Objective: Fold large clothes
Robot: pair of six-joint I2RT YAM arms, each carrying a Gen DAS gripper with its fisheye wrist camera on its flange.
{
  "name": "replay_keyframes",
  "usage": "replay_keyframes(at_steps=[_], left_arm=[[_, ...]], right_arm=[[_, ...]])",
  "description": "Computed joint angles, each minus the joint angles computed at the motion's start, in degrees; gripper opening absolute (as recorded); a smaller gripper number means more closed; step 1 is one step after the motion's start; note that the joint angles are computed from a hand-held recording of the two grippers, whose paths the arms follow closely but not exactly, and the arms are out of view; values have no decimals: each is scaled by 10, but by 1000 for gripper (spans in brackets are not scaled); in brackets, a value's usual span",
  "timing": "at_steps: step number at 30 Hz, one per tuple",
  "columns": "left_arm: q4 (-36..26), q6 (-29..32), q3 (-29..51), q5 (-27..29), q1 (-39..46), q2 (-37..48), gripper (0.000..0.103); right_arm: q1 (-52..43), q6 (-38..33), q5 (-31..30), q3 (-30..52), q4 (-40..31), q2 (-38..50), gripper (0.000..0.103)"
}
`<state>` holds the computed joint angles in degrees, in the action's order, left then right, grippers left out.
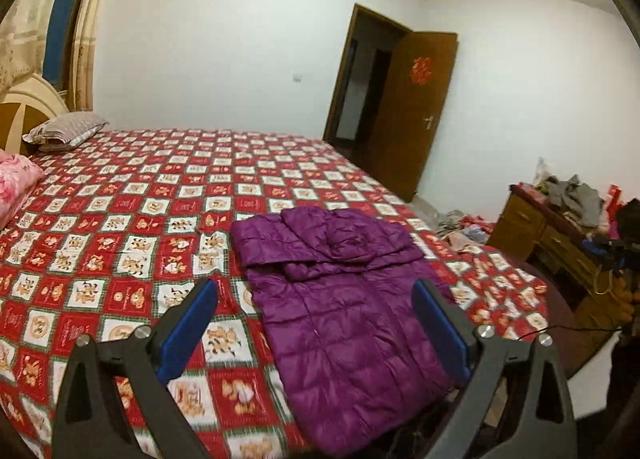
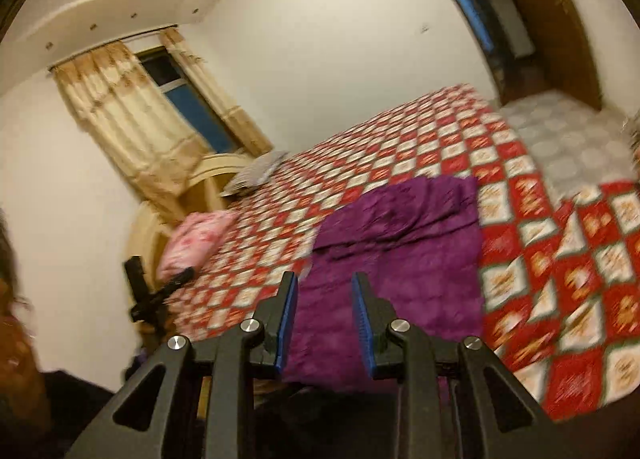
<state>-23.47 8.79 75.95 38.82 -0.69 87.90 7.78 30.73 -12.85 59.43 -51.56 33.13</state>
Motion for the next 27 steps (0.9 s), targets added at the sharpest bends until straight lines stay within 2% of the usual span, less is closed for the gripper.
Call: replay_keyframes(at_steps=[3, 5, 7, 8, 9, 12, 16, 18, 21, 25, 27], left_arm=[[-37, 15, 0, 40, 49, -43, 99], [-50, 26, -1, 57, 84, -67, 103], [-52, 41, -15, 34, 97, -85, 103], [-48, 46, -29, 2, 93, -91, 103], [-36, 44, -44, -14, 88, -93, 103], [10, 31, -100, -35, 62, -75, 103], [109, -6, -189, -84, 1, -27, 103], [129, -9, -210, -89, -19, 6, 103], [119, 5, -200, -112, -57, 64, 103], [150, 2, -213, -149, -90, 111, 103], [153, -5, -213, -147, -94, 137, 103]], right_arm=[[76, 45, 0, 2, -6, -33, 29], [178, 76, 83, -2, -2, -39, 29], [276, 109, 192, -28, -5, -39, 34], [284, 120, 208, -53, 0, -43, 46], [274, 127, 206, -75, 10, -43, 57], [171, 137, 146, -186, 50, -51, 57], [105, 146, 148, -318, 116, -25, 57], [91, 149, 135, -372, 156, 5, 57], [99, 153, 129, -420, 236, 77, 57], [137, 147, 180, -420, 298, 200, 57], [130, 135, 176, -422, 338, 247, 57]])
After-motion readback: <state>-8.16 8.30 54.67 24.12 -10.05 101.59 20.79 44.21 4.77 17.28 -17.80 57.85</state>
